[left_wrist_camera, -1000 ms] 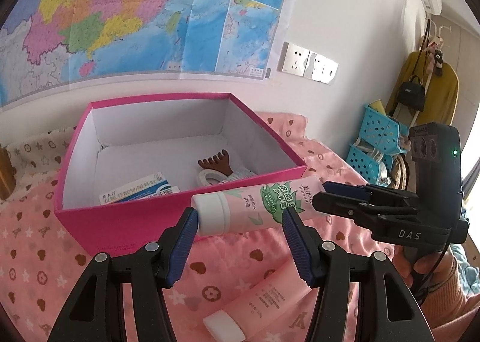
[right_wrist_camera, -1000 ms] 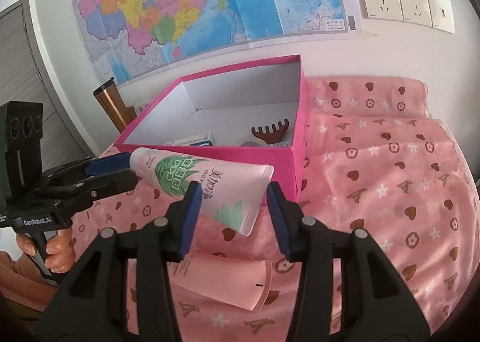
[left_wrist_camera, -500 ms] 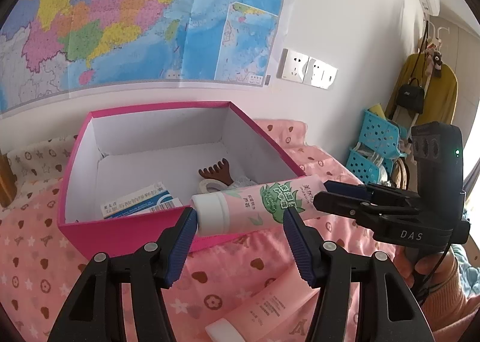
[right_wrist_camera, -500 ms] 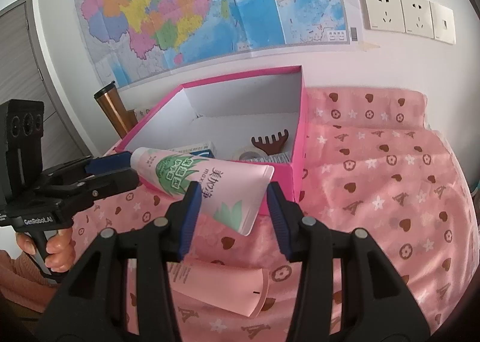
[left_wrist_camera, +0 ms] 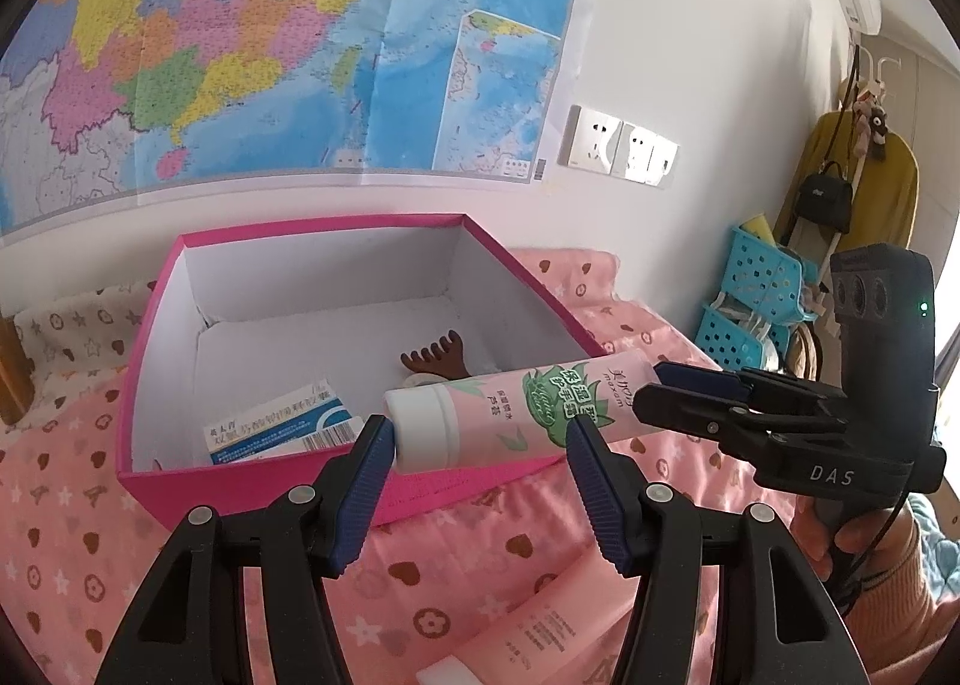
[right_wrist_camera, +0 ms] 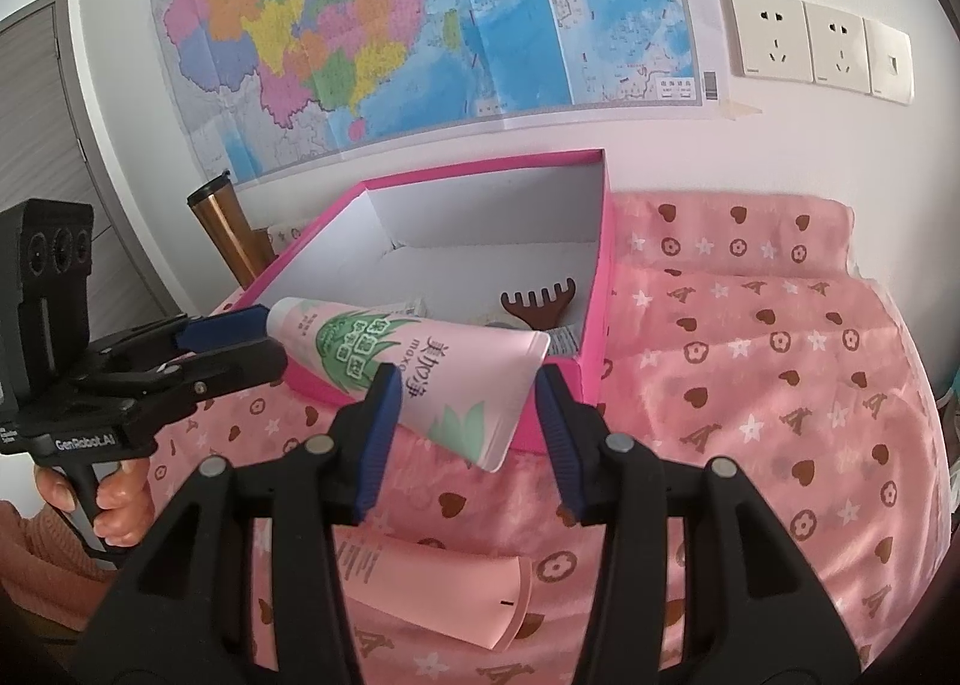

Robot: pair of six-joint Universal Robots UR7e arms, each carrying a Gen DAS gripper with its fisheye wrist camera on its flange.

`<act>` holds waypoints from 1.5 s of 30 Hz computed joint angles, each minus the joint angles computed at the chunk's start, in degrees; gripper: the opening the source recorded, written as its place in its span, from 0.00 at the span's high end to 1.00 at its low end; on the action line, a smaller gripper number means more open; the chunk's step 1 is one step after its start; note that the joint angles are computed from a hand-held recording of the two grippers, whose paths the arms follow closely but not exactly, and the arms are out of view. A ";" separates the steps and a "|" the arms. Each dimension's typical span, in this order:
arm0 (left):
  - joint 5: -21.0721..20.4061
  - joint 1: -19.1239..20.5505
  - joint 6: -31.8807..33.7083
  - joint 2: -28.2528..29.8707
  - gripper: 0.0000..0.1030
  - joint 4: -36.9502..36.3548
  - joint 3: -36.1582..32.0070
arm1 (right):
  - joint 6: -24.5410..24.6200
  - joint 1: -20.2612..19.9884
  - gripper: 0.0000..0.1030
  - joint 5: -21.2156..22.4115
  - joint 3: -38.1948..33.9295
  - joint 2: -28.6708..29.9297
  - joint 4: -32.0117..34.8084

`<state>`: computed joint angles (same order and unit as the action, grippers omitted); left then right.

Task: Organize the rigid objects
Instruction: 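Lower the held pink tube into the magenta box with the right tool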

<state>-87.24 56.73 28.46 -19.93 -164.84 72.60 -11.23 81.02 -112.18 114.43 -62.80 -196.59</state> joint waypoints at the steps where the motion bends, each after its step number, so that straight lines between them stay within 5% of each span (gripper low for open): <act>1: 0.05 -0.02 0.10 0.05 0.42 -0.07 -0.07 | -0.09 0.03 0.52 -0.06 -0.07 0.03 0.00; 45: 1.67 -0.30 -1.29 3.71 0.42 2.60 -6.83 | -1.64 -1.00 0.50 1.08 -4.93 1.05 2.38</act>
<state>-85.57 56.43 27.17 -16.22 -162.25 65.78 -12.87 80.02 -111.10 109.49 -61.74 -194.21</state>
